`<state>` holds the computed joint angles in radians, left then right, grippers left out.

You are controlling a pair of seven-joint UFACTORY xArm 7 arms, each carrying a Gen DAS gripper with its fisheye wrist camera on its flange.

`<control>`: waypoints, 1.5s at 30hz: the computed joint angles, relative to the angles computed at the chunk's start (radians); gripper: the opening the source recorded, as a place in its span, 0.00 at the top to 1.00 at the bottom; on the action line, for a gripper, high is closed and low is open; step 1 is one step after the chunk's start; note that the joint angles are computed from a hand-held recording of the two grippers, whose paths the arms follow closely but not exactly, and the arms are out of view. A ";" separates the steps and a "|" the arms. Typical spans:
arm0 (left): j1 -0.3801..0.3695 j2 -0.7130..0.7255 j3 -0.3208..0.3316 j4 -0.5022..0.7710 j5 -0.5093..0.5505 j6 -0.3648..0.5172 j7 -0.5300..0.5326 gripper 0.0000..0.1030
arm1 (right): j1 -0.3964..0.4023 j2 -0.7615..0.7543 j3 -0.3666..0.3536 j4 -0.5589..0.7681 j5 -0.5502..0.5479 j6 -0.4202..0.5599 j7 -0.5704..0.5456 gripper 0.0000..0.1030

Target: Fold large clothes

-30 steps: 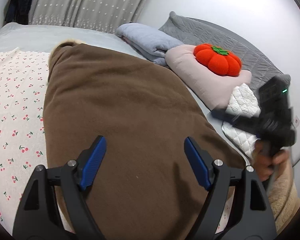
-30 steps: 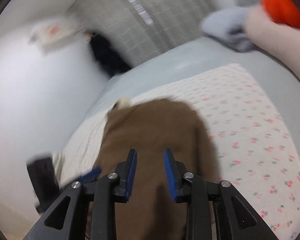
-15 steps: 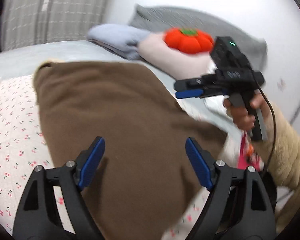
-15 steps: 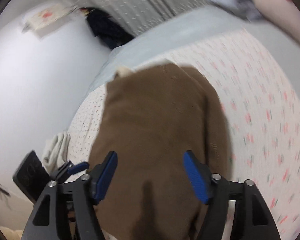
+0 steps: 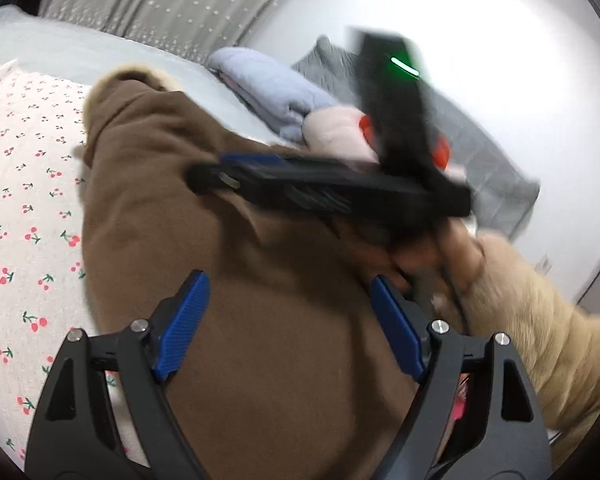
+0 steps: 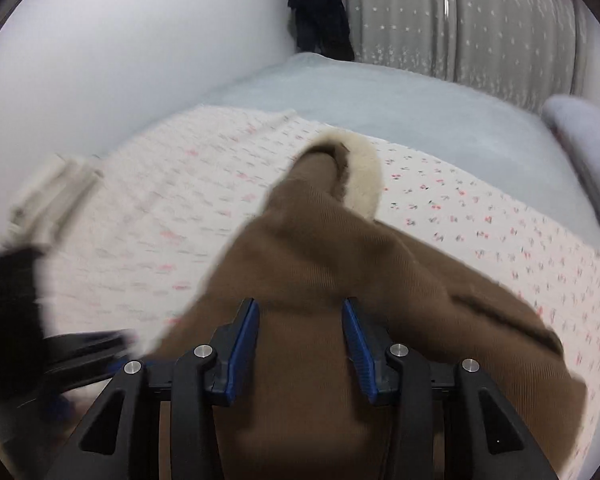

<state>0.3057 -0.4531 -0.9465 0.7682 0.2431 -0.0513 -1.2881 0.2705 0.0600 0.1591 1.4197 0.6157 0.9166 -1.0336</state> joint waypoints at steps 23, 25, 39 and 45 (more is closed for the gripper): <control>0.040 0.303 0.037 0.443 0.433 0.793 -0.114 0.20 | -0.154 0.003 -0.062 -0.009 0.225 -0.110 0.106 0.73; 0.010 0.380 0.087 0.445 0.463 0.777 -0.144 0.12 | -0.139 0.032 -0.056 -0.003 0.194 -0.185 0.147 0.73; -0.173 0.250 0.326 0.255 0.327 0.518 -0.248 0.03 | -0.314 0.255 -0.001 0.253 0.249 0.151 0.418 0.60; -0.322 0.133 0.354 0.299 0.285 0.736 -0.224 0.03 | -0.318 0.017 -0.066 0.080 0.231 0.191 0.286 0.48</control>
<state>-0.0162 -0.3201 -0.5928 1.0670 0.5284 0.6845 -1.5118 -0.0479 0.0771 0.0930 1.4995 0.8471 1.1072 -0.7471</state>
